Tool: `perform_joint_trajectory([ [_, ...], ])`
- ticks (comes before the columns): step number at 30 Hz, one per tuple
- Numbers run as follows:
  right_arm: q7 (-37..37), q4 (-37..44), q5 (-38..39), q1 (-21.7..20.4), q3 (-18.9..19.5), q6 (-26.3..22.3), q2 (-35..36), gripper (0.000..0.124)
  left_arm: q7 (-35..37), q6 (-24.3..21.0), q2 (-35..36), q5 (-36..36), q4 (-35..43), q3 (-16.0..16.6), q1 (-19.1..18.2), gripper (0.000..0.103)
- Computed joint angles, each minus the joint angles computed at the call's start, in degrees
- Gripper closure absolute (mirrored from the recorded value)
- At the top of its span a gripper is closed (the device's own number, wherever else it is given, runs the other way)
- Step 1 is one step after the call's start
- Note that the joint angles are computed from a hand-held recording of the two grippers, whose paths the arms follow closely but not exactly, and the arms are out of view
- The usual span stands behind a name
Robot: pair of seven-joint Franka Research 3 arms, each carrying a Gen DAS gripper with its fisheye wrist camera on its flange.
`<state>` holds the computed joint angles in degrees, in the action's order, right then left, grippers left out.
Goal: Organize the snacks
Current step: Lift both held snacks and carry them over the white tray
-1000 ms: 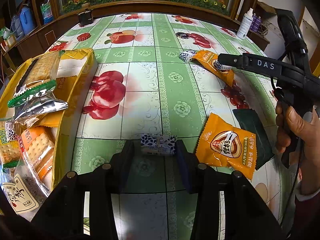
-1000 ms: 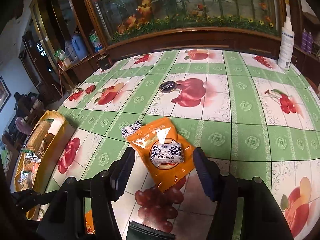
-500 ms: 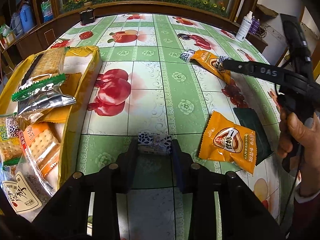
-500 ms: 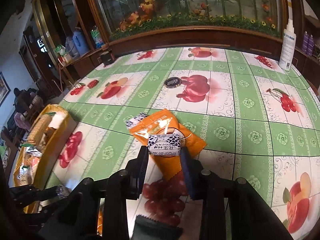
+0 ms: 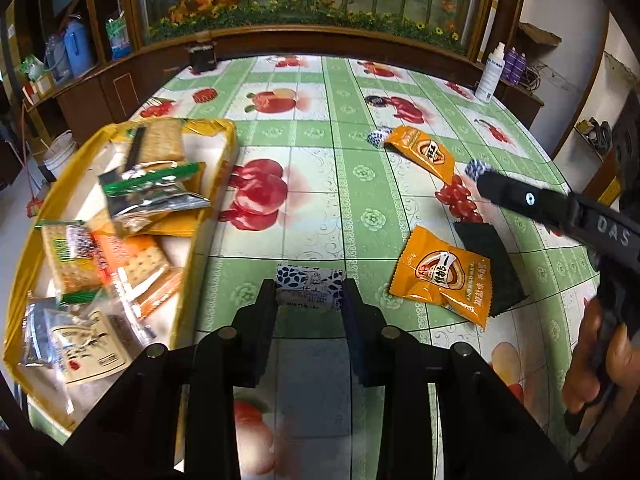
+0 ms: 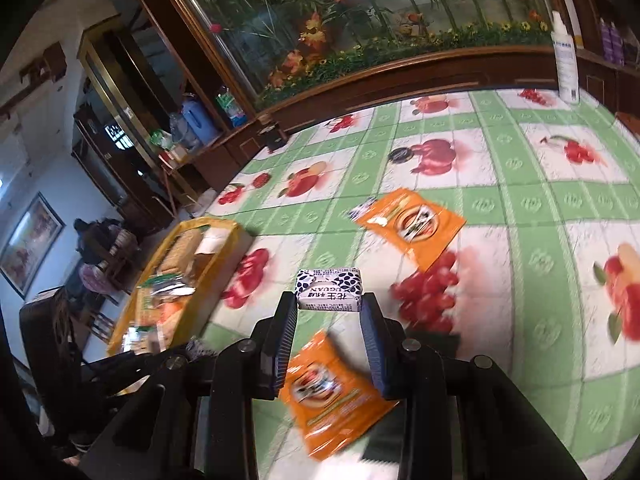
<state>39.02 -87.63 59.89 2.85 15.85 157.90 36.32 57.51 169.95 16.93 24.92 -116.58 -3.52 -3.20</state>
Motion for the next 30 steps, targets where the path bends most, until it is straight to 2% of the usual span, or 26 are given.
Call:
perform_joint_trajectory([
  [3, -3.5, -3.5, 6.5, -2.8, 2.9, -2.3, -2.5, 0.091, -6.1, 0.9, -2.5, 6.0, -2.2, 4.1, -3.1, 0.074],
  [5, -6.1, -5.9, 10.8, -3.3, 3.3, -3.4, -4.4, 0.091, -10.3, 1.4, -4.2, 10.3, -3.6, 5.7, -3.9, 0.074],
  [8, -9.3, -8.9, 17.4, -4.4, 3.9, -7.8, -6.9, 0.091, -16.1, 1.9, -6.3, 16.3, -5.3, 6.6, -3.7, 0.074],
  [13, -11.4, -12.7, 23.3, -3.4, 2.9, -13.5, -10.4, 0.091, -24.2, 2.5, -9.3, 24.7, -7.6, 6.4, -1.7, 0.074],
  [19, -10.6, -14.1, 28.1, -1.6, 0.7, -21.2, -11.9, 0.091, -30.5, 3.7, -12.1, 30.3, -10.0, 4.7, 2.6, 0.074],
  [30, -7.9, -12.9, 35.0, 2.9, -3.0, -28.2, -10.5, 0.091, -43.4, 5.0, -15.4, 42.1, -12.2, 3.5, 9.0, 0.073],
])
